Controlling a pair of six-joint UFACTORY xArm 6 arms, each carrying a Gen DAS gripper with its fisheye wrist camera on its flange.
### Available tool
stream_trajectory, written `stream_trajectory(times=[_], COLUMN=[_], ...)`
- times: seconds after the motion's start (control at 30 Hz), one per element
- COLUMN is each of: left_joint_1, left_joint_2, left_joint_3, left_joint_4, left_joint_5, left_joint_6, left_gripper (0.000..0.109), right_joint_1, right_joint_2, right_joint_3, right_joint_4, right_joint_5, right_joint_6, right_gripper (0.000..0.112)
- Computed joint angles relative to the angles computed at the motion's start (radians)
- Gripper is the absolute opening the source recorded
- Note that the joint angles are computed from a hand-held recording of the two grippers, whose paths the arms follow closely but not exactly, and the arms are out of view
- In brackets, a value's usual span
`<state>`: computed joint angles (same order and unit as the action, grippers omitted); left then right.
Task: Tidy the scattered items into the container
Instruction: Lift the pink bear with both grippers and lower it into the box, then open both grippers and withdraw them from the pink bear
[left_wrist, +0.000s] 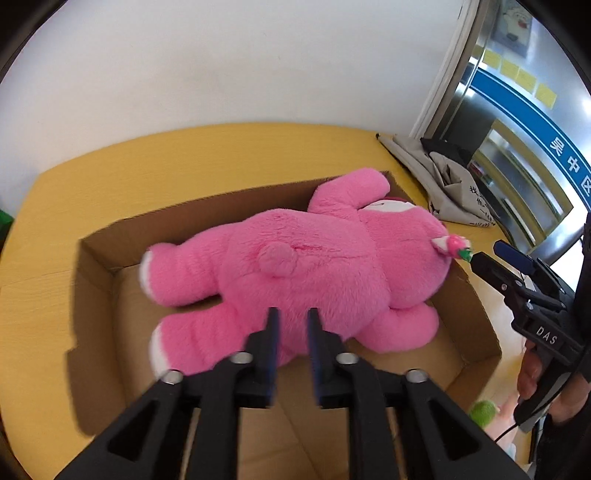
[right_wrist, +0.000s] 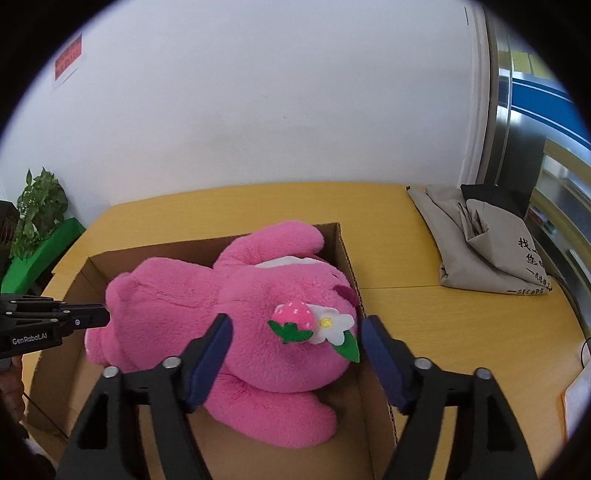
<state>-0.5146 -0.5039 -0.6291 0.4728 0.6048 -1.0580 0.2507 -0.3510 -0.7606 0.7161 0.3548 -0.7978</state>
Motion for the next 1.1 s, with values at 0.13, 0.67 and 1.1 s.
stream_trajectory(times=[0.13, 0.67, 1.1], left_joint_1=[-0.126, -0.355, -0.986], left_joint_2=[-0.138, -0.331, -0.19], left_joint_3=[0.034, 0.203, -0.079], left_joint_4=[0.098, 0.008, 0.339], left_joint_5=[0.211, 0.448, 1.073], left_joint_6=[-0.169, -0.358, -0.865], left_gripper=[0.078, 0.078, 0.103], right_joint_1=[-0.015, -0.045, -0.014], right_joint_2=[-0.112, -0.435, -1.001], right_joint_3=[0.051, 0.394, 0.49], right_joint_4=[-0.045, -0.537, -0.497], right_joint_5=[0.098, 0.291, 0.289], right_joint_6=[0.019, 0.397, 0.451], right_gripper=[0.081, 0.077, 0.084])
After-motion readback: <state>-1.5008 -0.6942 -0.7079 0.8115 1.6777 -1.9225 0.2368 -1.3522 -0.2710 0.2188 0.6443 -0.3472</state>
